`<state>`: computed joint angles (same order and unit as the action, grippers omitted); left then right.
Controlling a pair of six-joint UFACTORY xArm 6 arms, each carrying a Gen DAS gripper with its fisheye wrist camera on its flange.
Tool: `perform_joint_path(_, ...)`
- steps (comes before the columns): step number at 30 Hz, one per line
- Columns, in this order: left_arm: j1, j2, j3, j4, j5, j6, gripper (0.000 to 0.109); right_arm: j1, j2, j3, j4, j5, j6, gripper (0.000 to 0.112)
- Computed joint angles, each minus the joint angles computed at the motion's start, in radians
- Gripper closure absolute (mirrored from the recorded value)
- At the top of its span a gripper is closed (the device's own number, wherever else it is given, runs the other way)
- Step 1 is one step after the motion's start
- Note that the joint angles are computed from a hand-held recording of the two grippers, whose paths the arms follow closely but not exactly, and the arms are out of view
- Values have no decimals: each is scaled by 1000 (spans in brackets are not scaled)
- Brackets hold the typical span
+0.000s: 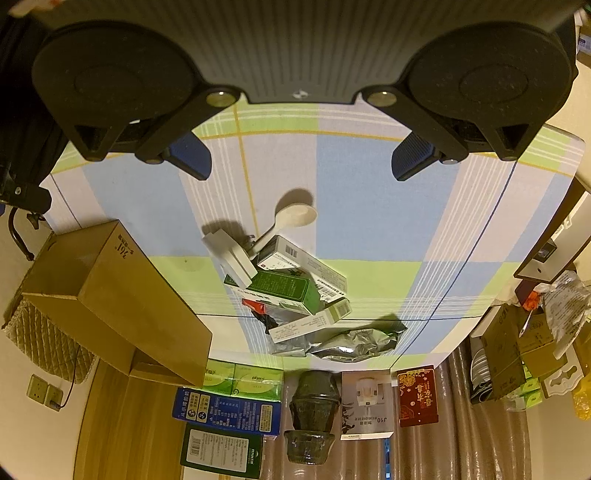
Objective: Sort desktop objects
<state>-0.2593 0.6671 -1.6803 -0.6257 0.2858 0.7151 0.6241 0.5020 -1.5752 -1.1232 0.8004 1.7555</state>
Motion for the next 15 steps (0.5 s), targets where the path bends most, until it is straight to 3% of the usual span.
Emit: perform_joint_path(15,4,6,-11,39,10,-28,7,-2,2,-1,0,-1,-5,11)
